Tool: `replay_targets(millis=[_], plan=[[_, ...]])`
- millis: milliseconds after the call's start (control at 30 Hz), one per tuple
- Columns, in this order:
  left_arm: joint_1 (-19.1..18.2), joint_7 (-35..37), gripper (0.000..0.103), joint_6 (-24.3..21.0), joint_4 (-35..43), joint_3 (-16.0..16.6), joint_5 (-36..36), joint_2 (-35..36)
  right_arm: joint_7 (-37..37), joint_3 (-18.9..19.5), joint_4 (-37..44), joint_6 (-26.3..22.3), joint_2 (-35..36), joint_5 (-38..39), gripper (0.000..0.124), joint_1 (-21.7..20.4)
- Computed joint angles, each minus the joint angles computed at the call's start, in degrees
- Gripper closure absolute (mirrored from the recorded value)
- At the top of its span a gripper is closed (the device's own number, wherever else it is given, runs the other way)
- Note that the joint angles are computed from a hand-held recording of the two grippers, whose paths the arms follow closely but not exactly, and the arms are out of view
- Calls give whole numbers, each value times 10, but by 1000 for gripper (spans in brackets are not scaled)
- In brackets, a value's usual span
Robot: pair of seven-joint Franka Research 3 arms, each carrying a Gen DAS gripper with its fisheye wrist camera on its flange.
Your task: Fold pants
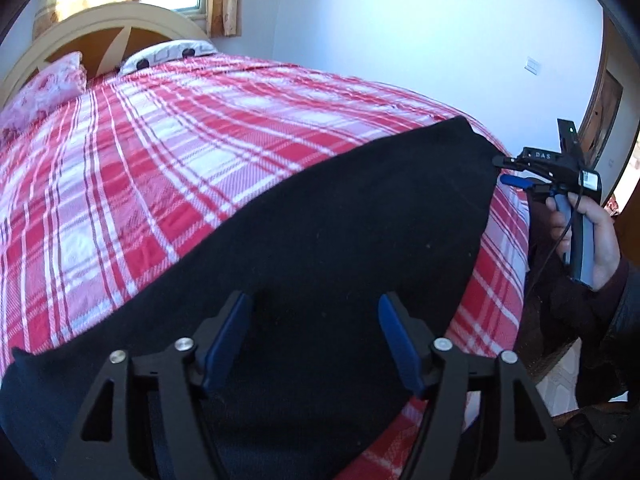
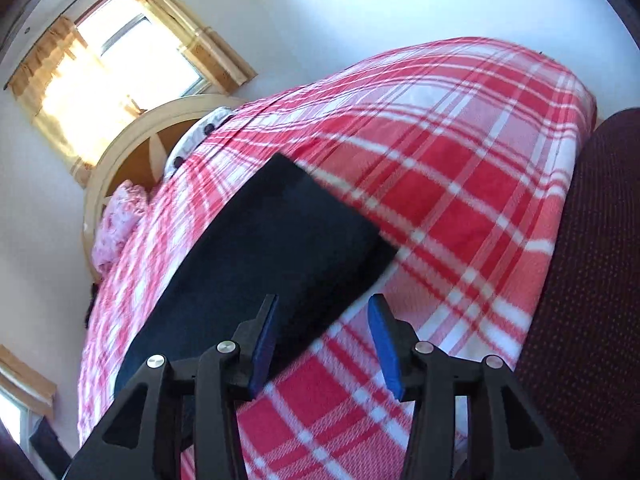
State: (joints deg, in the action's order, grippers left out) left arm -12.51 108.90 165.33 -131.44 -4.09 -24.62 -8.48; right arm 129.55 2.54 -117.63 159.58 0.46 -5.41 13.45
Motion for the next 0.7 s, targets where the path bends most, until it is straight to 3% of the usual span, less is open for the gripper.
replay_targets(millis=[200,267,400,533,633,700], plan=[[23,-71,31,-2,23,-17,59,25,65,-14,61,-45,43,-112,75,8],[26,-83,27,-5,28,-20,66,32,81,-20,76,-49,55,-155,67,19],[33,-114,18,3,27,-31,106,37,95,-31,81,-43,64,-205,65,32],[37,-148,12,7,25,-35,135,39,73,-32,65,-8,58,-175,66,24],[39,-164,8,3,28,-34,139,42,39,-27,54,23,57,-122,82,16],[39,-165,8,4,27,-34,139,42,14,-23,50,35,58,-80,85,13]])
